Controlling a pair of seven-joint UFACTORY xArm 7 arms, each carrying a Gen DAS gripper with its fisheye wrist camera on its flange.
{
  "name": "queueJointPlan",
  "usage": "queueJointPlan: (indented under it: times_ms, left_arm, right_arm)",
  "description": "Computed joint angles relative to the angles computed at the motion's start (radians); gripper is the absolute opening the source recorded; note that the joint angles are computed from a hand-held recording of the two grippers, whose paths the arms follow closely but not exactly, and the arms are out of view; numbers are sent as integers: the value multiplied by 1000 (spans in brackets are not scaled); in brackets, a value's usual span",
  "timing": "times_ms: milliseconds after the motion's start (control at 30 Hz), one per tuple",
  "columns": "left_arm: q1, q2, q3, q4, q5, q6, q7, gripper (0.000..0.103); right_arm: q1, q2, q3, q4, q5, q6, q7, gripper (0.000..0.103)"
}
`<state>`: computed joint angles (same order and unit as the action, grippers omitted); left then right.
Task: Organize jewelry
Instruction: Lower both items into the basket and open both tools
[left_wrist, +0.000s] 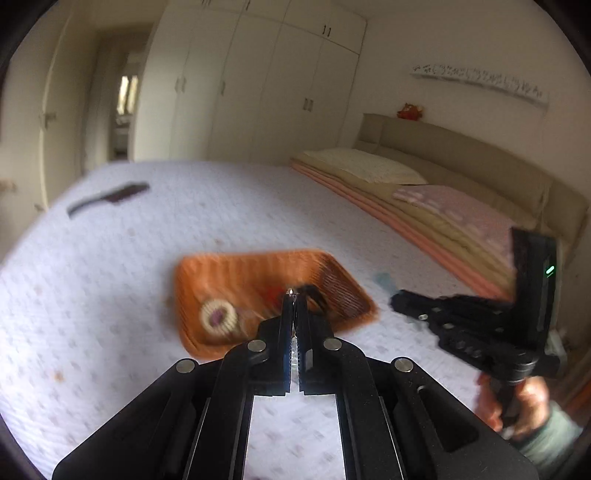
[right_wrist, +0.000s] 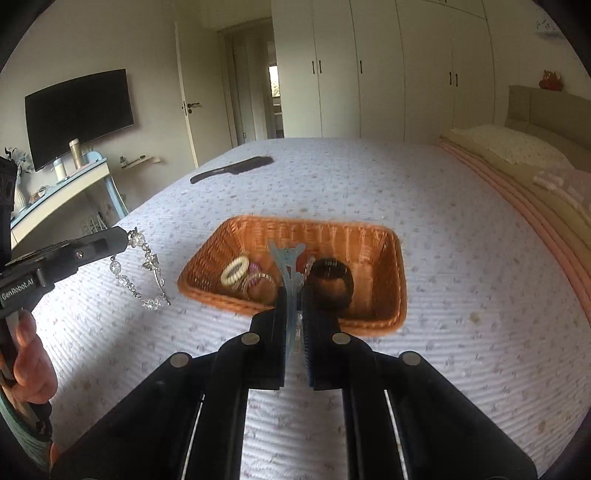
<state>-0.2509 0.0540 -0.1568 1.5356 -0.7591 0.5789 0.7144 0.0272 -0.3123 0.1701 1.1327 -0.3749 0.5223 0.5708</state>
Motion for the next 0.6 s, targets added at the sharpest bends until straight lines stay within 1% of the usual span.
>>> queueJointPlan:
  times_ms: [33,100,133,200,267,333,400,467,600]
  left_arm:
    - [-9,32,-2,35,50,-12,-35,0]
    - [-17,123,-9,138,123,3,-102,0]
    - [-23,168,-15,185,162,-1,-130,0]
    - [-27,223,-27,236,218,-16,-164,0]
    - [-31,282,-39,288,264,-27,-193,0]
    - [-36,334,-43,327,315,-37,-220,0]
    - [-46,377,-39,356,380,-46,-240,0]
    - [-41,417,-49,391,406,-31,-253,0]
    - [-8,488,-85,455,383,2,-266,0]
  right_arm:
    - [-11,38,5,49,-12,26,3,6]
    - [13,125,-31,141,48,41,-58,6]
    - [20,158,-41,175,61,48,-69,6]
    - [34,232,-60,246,84,57,-94,6]
    - [48,309,-84,315,142,56,-137,6]
    - [58,361,-100,352,182,42,-170,6]
    - [64,398,-115,365,196,10,-185,6]
    - [64,427,-124,371,232,-10,-208,6]
    - [71,482,-137,390,266,-19,-210,6]
